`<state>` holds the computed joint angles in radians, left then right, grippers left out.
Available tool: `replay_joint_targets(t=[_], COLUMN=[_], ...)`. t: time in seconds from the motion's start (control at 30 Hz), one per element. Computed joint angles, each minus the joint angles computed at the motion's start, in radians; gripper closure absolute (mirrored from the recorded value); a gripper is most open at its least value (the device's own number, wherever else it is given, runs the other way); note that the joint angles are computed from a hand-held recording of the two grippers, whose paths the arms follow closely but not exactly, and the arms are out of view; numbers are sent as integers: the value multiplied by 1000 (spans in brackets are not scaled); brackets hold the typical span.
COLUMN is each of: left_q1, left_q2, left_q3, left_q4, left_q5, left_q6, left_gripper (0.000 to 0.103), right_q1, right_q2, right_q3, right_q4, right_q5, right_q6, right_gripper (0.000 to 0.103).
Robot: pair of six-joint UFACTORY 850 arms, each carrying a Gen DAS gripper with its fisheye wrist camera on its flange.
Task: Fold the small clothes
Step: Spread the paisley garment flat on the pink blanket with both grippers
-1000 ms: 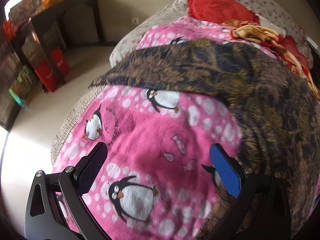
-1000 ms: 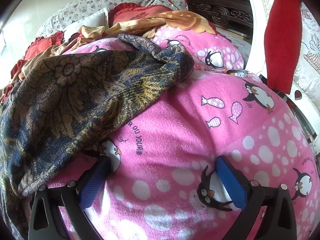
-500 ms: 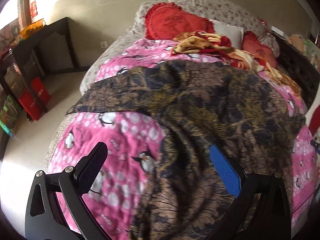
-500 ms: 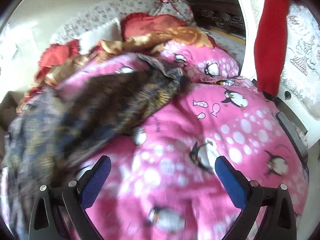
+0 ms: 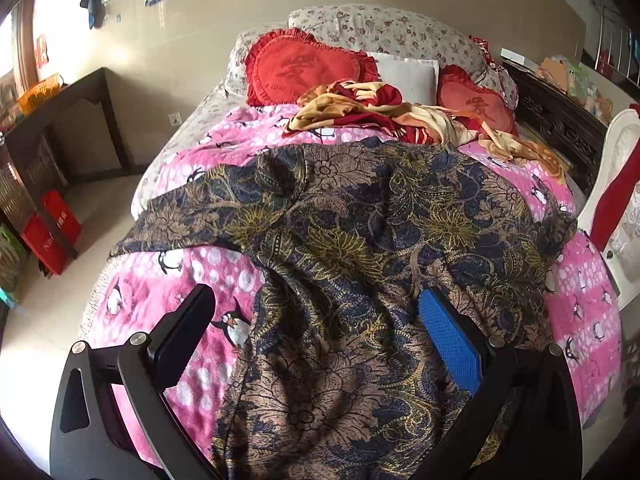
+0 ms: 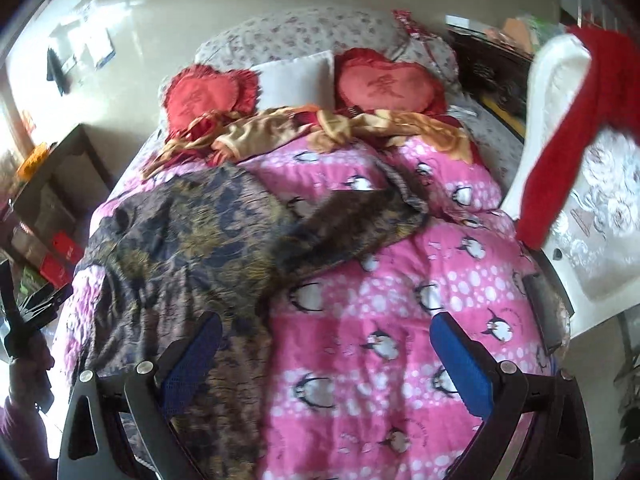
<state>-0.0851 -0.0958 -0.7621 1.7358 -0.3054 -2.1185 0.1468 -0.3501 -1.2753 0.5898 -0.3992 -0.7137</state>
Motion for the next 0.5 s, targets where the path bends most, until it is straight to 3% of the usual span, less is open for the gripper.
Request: replay_joint_targets(t=[0.27,0.37,0.5], left_q1=[4,16,32], left_q2=[11,10,-8], left_q3=[12,16,12], left_q4=[-10,-3,2], left_q5=[-33,-30,-27], left_q6=[13,7,0], left_gripper=[0,0,0], right_q1=[164,233,306], right_q2=[-44,-84,-156], right_q3=[0,-15,-61], right_q4=[267,267,71], right_q5=[113,171,185], right_q6=[-175,-166,32], right_gripper=[0,0,0])
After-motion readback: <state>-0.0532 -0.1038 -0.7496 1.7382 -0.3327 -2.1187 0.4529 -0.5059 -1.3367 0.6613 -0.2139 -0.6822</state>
